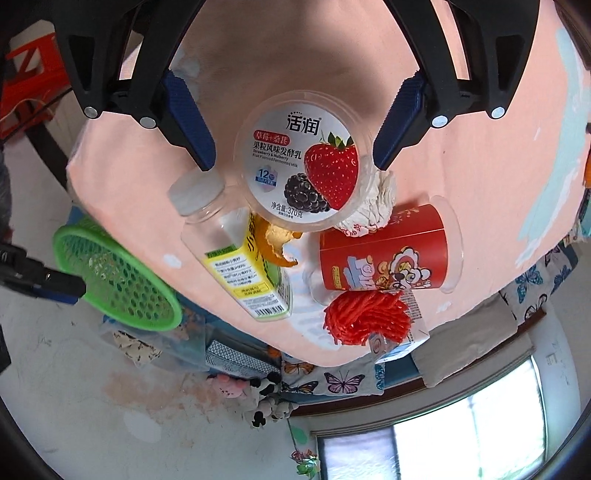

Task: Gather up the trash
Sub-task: 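Grasp the strawberry-print yogurt cup with the left tool, then grasp the clear water bottle by its cap with right tool while left tool holds the yogurt cup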

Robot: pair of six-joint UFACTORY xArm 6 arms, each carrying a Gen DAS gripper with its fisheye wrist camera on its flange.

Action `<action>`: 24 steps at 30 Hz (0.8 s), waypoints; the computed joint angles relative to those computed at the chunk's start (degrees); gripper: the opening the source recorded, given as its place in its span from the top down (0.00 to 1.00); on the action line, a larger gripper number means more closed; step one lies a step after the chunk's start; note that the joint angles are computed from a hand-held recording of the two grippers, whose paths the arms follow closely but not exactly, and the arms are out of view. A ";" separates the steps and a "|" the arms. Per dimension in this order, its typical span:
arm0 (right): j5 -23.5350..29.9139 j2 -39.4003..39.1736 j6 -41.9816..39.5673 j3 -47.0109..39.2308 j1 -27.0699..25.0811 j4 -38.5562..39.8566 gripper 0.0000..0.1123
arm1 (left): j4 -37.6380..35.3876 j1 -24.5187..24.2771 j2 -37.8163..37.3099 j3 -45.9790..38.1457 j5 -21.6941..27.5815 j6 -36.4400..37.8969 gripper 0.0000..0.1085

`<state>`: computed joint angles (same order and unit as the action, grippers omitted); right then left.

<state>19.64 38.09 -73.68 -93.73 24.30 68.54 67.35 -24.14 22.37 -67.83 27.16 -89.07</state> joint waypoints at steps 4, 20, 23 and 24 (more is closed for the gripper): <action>0.06 0.01 0.35 -0.09 0.25 -0.47 0.35 | -0.33 -0.22 1.47 -0.90 1.53 0.69 0.22; 2.42 0.58 2.64 -1.14 2.00 -4.12 0.35 | 4.19 0.18 1.10 0.48 0.56 -5.03 0.21; 3.49 1.03 3.66 -1.82 2.38 -5.44 0.35 | 5.94 0.58 0.02 1.83 -0.69 -7.65 0.22; 4.26 1.19 4.28 -2.13 2.39 -5.99 0.35 | 6.91 0.56 -0.64 2.43 -0.86 -8.84 0.22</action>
<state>23.90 39.28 -69.40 -95.86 26.68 62.55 74.26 -23.59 21.73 -65.40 26.30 -97.90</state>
